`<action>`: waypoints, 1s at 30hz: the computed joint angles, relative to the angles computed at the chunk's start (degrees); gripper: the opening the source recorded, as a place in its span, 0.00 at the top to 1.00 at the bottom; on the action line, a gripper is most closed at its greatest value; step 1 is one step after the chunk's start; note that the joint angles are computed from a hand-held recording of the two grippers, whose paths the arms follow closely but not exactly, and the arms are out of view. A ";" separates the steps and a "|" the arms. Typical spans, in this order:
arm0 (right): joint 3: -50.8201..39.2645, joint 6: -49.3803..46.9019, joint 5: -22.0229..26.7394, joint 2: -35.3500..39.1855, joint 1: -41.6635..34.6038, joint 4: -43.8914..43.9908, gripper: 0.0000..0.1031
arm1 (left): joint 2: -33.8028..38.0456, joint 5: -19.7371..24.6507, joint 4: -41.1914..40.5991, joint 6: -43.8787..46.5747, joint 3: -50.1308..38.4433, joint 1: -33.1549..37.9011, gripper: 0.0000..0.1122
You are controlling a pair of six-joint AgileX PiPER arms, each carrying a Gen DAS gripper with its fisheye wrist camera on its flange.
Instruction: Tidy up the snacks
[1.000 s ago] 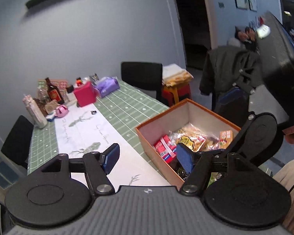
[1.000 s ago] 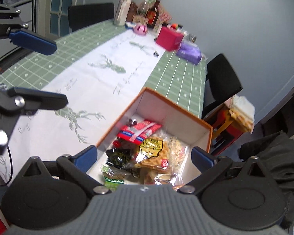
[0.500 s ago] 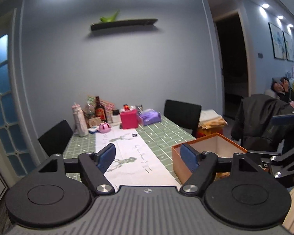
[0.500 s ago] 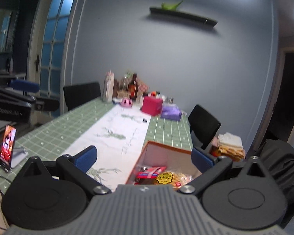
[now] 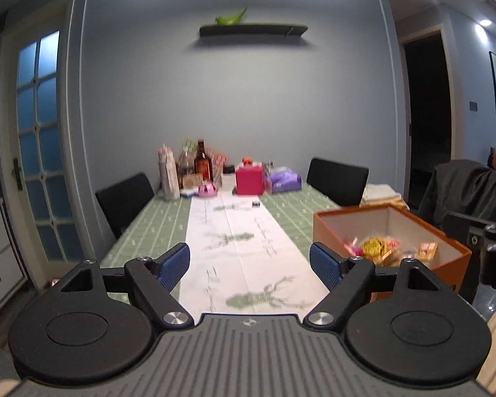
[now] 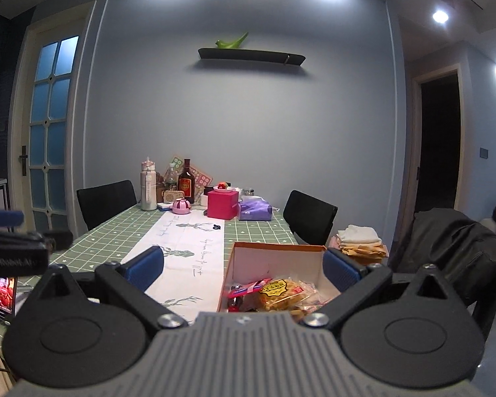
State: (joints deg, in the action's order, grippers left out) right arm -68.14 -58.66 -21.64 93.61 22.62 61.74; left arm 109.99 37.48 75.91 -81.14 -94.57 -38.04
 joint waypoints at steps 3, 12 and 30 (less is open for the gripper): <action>2.34 5.11 -2.64 1.09 0.99 -3.69 0.03 | 0.04 -0.48 -0.80 -1.78 1.69 0.40 0.14; -0.09 -9.70 5.09 4.96 -1.16 16.48 0.03 | 2.86 1.70 -6.64 3.20 2.40 -0.13 0.14; -2.68 -25.93 5.95 7.97 0.15 31.56 0.03 | 4.74 3.83 -15.96 11.56 0.50 -0.30 0.14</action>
State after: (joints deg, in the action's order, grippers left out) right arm -70.82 -84.58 -15.69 101.58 22.76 93.30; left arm 114.73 41.31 59.95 -69.59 -94.07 -38.33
